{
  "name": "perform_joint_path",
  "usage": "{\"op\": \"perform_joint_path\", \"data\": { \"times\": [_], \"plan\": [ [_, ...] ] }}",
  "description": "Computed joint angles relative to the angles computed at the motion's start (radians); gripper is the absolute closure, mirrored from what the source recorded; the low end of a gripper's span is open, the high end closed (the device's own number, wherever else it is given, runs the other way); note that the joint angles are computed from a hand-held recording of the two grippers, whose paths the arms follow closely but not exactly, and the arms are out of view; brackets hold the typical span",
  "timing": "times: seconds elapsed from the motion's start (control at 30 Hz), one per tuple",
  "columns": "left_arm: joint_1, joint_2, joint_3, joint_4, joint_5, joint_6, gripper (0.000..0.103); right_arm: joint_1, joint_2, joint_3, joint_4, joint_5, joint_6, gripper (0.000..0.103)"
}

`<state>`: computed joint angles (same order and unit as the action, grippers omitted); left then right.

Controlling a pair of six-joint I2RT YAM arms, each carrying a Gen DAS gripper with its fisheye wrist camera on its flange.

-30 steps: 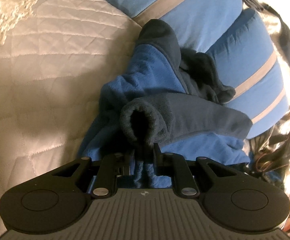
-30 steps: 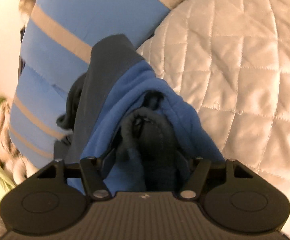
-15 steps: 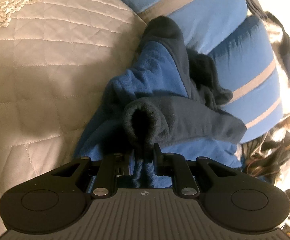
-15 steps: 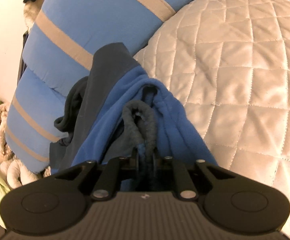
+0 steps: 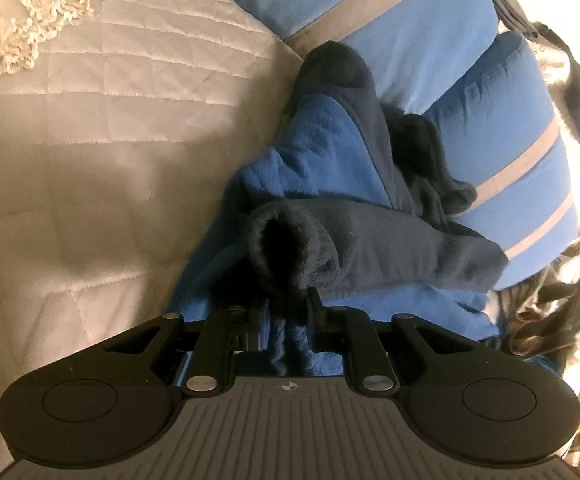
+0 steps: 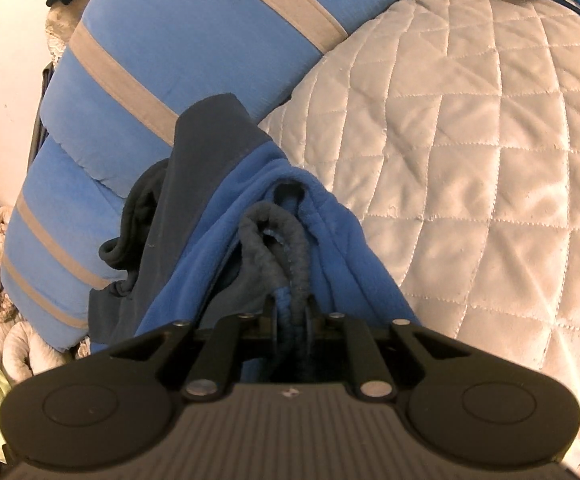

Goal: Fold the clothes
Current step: 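Grasp the blue fleece again with the right tool while the left tool holds the cuff, then open both tools and release the folded jacket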

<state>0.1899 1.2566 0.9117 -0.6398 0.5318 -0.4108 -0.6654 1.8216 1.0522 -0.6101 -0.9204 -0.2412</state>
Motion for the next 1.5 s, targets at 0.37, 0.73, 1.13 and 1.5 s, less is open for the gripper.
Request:
{"op": "perform_joint_path", "data": {
  "times": [0.37,0.73,1.13,1.5],
  "plan": [
    [-0.027,0.033,0.018,0.0,-0.054,-0.004,0.086,0.003,-0.022,-0.028,0.088,-0.004,0.051,0.09],
    [-0.011,-0.019,0.087,-0.078,-0.107,0.062,0.056,-0.068,-0.058,-0.048,0.144,-0.054,0.104,0.01],
    [0.205,0.036,0.156,-0.226,-0.044,0.434,0.049,-0.288,-0.147,0.094,-0.362,-0.091,-0.34,0.0],
    [0.057,0.052,0.076,-0.098,-0.141,0.423,0.097,-0.296,-0.233,-0.007,-0.461,-0.055,-0.511,0.0]
  ]
}}
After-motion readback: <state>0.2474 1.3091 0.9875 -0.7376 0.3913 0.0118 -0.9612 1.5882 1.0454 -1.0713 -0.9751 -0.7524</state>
